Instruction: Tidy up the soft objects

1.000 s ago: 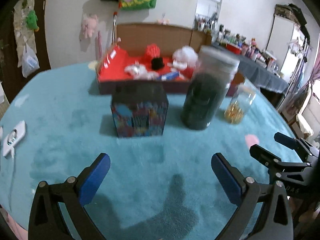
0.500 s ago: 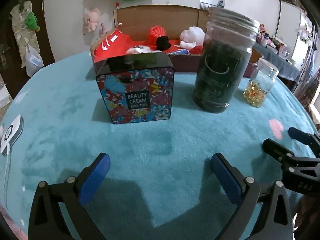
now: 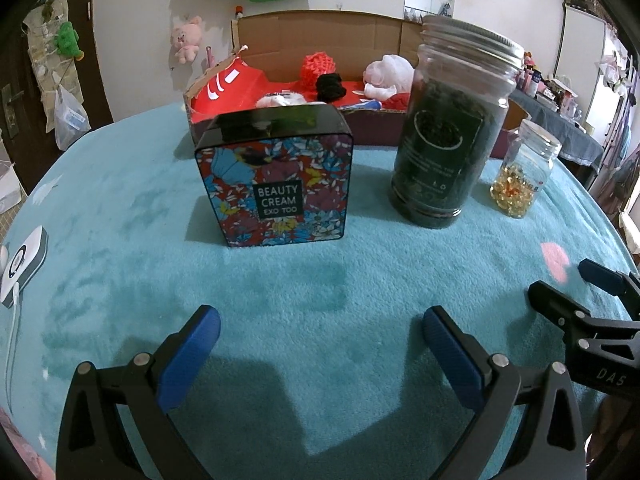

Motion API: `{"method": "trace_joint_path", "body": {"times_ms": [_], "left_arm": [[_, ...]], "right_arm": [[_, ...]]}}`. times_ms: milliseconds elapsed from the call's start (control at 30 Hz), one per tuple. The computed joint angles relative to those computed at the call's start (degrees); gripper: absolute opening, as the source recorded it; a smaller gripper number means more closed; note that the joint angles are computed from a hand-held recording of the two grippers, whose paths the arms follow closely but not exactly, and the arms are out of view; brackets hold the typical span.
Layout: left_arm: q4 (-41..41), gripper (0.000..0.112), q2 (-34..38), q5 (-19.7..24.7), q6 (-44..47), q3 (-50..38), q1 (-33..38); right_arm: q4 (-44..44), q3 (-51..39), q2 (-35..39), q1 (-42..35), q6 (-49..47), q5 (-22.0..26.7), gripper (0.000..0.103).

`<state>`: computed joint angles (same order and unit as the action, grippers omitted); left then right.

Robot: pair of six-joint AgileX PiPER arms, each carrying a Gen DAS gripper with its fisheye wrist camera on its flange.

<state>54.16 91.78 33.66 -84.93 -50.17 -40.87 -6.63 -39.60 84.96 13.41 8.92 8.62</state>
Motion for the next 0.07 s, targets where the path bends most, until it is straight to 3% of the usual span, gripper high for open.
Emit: {"method": "trace_joint_path", "body": {"times_ms": [67], "left_arm": [[-0.6,0.103,-0.3,-0.7,1.1,0.0,0.5]], "right_arm": [[-0.2,0.0,0.0,0.0,0.1,0.0,0.098]]}}
